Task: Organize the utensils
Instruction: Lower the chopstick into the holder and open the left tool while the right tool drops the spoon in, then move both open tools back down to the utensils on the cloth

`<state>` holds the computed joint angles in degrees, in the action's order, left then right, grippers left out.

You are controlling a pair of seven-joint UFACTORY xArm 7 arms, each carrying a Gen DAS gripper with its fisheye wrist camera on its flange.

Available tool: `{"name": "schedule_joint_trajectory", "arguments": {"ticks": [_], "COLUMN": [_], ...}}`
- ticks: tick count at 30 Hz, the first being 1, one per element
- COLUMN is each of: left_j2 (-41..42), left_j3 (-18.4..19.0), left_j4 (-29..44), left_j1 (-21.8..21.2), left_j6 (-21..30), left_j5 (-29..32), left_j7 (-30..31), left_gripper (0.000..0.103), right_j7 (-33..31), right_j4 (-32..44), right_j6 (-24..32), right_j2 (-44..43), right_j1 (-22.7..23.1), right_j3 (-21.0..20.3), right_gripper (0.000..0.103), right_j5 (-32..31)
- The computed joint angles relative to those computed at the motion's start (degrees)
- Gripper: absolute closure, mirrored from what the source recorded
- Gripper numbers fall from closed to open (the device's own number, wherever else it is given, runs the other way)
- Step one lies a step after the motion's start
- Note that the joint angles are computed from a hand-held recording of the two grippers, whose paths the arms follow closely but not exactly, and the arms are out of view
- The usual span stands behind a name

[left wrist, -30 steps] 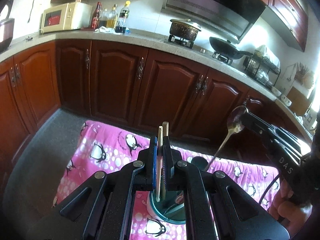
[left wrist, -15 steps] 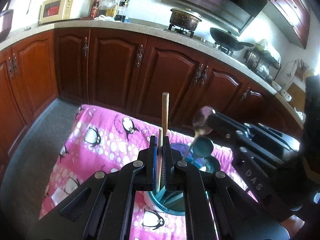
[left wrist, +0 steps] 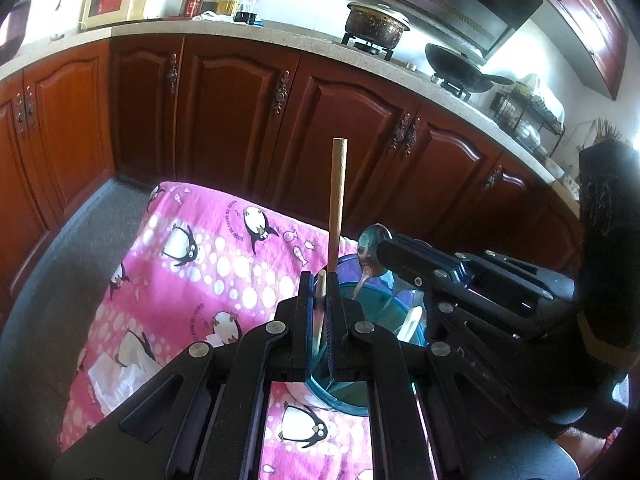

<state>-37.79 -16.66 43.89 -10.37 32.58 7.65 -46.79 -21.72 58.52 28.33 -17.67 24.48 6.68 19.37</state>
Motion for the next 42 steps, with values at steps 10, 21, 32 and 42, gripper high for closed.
{"name": "schedule_joint_trajectory", "arguments": {"ticks": [10,21,32,42], "left_j2": [-0.8,-4.0,-8.8,-7.3], "left_j3": [1.1,0.9,-3.2,-8.3], "left_j4": [-0.5,-1.2,-0.3,2.8], "left_j1": [-1.4,-1.7,-0.6,-2.3], "left_j6": [0.2,1.8,5.8,9.6], "left_j5": [-1.8,-3.0,-1.0,0.9], "left_j7": [0.8,0.7,-1.1,-3.5], "left_gripper": [0.084,0.068,0.052,0.048], "right_j7": [-2.3,-2.2,-2.0,4.6], "right_j4": [2.1,1.0,-8.2,-18.1], "right_j6": [3.8,5.4,6.1,10.3], "right_j2": [1.0,-2.1,-16.0,-29.2], "right_j1": [0.3,-0.1,-1.5,-5.7], "right_j3": [-1.4,-2.6,-6.2,-9.0], "right_gripper": [0.096,0.093,0.067,0.06], "right_j5": [8.1,10.6,11.0,4.9]}}
